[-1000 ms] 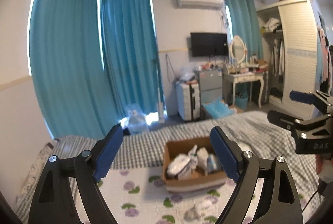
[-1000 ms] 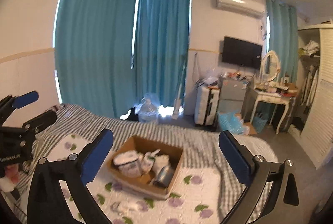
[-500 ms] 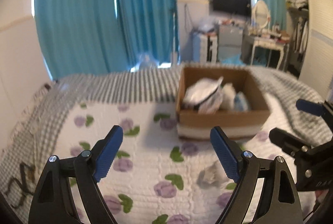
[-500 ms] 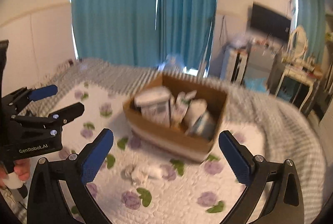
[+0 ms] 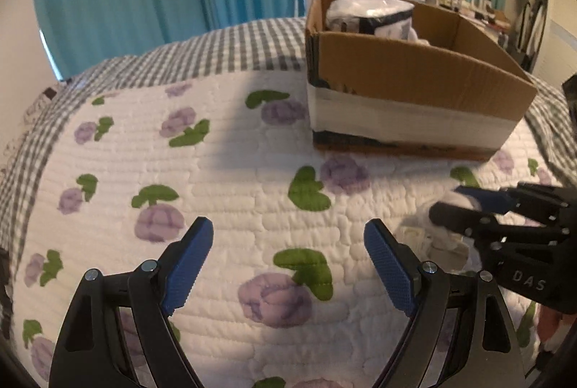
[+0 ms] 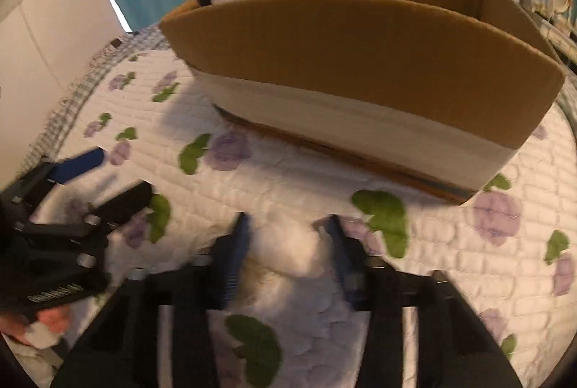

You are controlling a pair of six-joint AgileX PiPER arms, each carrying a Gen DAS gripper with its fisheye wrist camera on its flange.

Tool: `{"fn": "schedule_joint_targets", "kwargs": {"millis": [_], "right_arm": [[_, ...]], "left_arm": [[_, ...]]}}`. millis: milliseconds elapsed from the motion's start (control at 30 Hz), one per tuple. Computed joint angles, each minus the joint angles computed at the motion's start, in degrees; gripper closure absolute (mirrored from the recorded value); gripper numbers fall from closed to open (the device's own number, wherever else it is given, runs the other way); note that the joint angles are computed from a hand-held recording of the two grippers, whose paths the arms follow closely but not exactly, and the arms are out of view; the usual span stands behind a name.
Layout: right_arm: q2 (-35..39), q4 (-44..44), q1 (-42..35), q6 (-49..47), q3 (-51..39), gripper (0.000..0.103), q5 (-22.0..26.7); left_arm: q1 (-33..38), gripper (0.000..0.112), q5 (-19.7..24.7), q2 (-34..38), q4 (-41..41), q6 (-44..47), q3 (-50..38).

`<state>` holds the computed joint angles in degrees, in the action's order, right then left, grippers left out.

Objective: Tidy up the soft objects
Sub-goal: 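Grasp the beige knotted cloth with the left tool while the right tool grasps another white cotton ball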

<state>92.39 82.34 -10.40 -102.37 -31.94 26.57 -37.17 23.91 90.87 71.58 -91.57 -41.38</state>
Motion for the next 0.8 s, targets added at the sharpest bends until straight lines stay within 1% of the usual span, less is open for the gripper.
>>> {"fn": "schedule_joint_targets", "kwargs": {"millis": [67, 100, 133, 267, 300, 333, 400, 467, 500, 567, 667, 733, 767, 800], "right_arm": [[-2.4, 0.7, -1.4, -1.1, 1.4, 0.069, 1.4], [-3.8, 0.9, -3.3, -1.3, 2.2, 0.069, 3.1], [-5.5, -0.3, -3.9, 0.5, 2.6, 0.070, 3.7], [-11.2, -1.6, -6.2, 1.8, 3.5, 0.070, 3.7], [-12.5, -2.2, -7.9, 1.9, 3.6, 0.070, 4.7], [-13.2, -3.1, -9.5, 2.5, 3.5, 0.070, 5.8], [-13.8, -3.6, -11.4, 2.9, 3.4, 0.070, 5.8], [-13.9, -4.4, -12.1, 3.5, 3.6, 0.070, 3.7], [-13.8, -4.7, -12.8, 3.4, 3.7, 0.070, 3.7], [-13.5, -4.9, -14.5, 2.4, 4.0, 0.069, 4.5], [-13.6, -5.9, -16.2, 2.8, 3.9, 0.069, 5.6], [-13.9, -6.9, -17.3, 3.5, 3.5, 0.069, 6.9], [-14.0, -7.1, -17.6, 3.6, 3.4, 0.069, 7.1], [-13.7, -7.2, -17.7, 3.7, 3.3, 0.069, 7.1]], "left_arm": [[-1.7, 0.025, 1.1, -0.9, 1.3, -2.2, 1.0], [-2.4, 0.025, 1.4, -1.3, 0.9, -2.4, 1.1], [-2.6, 0.025, 1.2, -1.4, 0.0, -1.7, 0.9], [-4.5, 0.025, 1.4, -2.3, -5.0, 2.3, -0.4], [-5.6, 0.025, 1.9, -2.4, -6.7, 3.4, -0.9], [-5.8, 0.025, 1.5, -2.4, -7.9, 4.6, -1.3], [-7.3, 0.025, 1.6, -1.5, -11.6, 6.8, -2.8], [-8.7, 0.025, 1.8, 0.4, -14.0, 8.2, -4.3], [-9.4, 0.026, 1.4, 1.8, -15.0, 8.6, -5.2], [-10.1, 0.027, 0.0, 4.3, -16.2, 9.4, -6.4], [-9.8, 0.028, -0.9, 7.4, -19.8, 11.8, -8.6], [-9.5, 0.028, -1.3, 8.7, -18.9, 10.7, -9.4], [-9.6, 0.031, -1.4, 8.9, -18.3, 10.0, -9.4], [-9.5, 0.046, -1.8, 9.3, -18.1, 10.0, -9.6]]}}
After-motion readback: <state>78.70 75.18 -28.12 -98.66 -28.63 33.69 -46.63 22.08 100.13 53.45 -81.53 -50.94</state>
